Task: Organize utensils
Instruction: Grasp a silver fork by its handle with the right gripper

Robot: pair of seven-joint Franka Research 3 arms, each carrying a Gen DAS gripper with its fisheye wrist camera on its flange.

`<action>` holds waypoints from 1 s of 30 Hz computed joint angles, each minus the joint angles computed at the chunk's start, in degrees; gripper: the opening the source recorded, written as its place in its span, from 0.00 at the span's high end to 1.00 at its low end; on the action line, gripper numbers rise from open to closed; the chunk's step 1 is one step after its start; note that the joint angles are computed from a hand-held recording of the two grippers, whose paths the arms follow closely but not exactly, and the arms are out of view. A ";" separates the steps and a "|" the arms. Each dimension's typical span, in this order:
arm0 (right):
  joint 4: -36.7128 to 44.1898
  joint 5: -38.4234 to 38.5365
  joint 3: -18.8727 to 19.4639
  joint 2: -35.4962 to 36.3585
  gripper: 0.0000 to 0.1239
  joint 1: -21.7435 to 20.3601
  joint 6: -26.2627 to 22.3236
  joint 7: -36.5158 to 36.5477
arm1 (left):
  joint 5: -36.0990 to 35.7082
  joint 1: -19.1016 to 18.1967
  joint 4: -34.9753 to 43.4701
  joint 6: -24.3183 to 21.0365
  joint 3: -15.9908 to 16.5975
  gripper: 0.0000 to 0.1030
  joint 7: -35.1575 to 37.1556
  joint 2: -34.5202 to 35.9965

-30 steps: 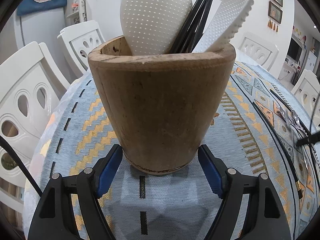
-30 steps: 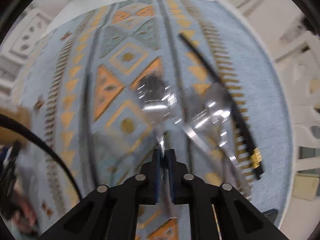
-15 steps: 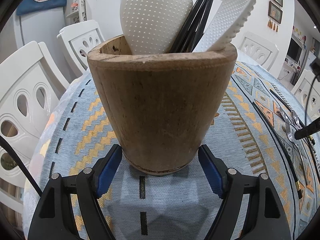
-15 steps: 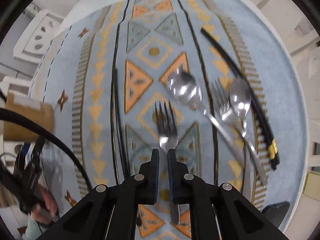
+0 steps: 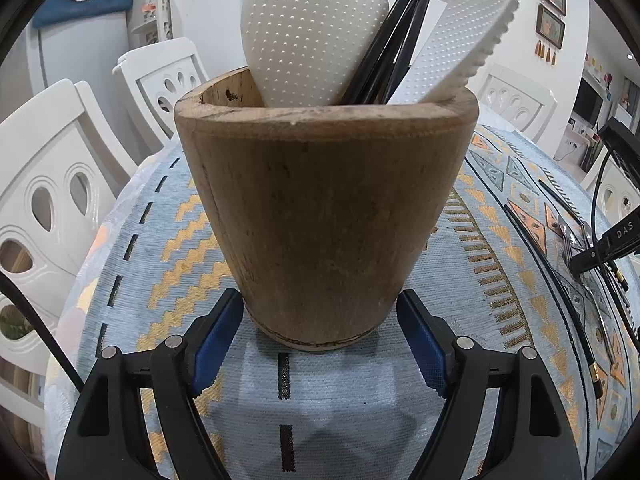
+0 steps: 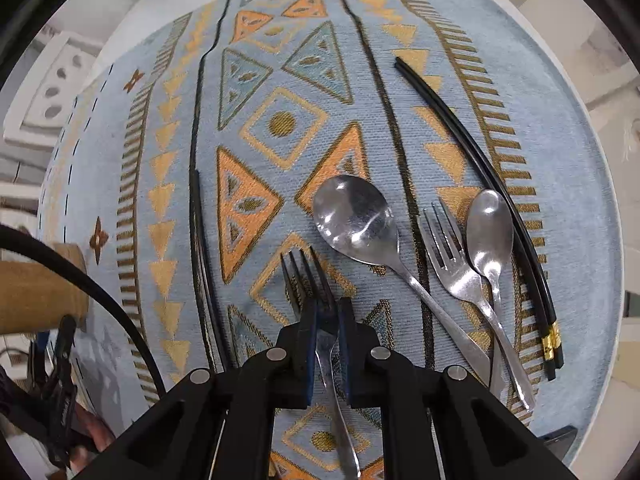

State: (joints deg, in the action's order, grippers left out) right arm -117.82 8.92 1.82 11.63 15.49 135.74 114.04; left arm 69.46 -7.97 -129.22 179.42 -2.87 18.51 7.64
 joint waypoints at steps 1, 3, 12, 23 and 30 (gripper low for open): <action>-0.28 2.82 0.50 -0.14 0.82 -0.80 0.12 -2.45 | 0.04 -0.02 0.02 -0.02 0.01 0.24 -0.04 0.03; -0.57 5.42 1.10 -0.16 0.79 -0.91 0.12 -4.21 | -0.01 -0.01 0.02 -0.04 0.00 0.24 0.03 0.03; 7.85 -5.36 -0.05 4.60 0.79 3.93 -8.43 4.82 | -1.73 0.20 -0.10 -0.10 -0.20 0.23 1.78 0.19; 18.50 -22.26 -0.30 10.64 0.82 12.94 -16.78 16.76 | -6.15 -0.42 -0.33 -0.98 0.00 0.22 6.20 0.35; 6.12 -9.42 1.82 2.32 0.93 7.27 -1.16 11.65 | -6.57 -0.68 -0.42 -1.23 0.09 0.22 6.57 0.36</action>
State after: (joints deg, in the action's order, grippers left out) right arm -111.70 -0.50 3.65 13.95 22.76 134.58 125.68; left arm 62.89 -8.65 -129.64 178.19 -2.78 25.08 8.01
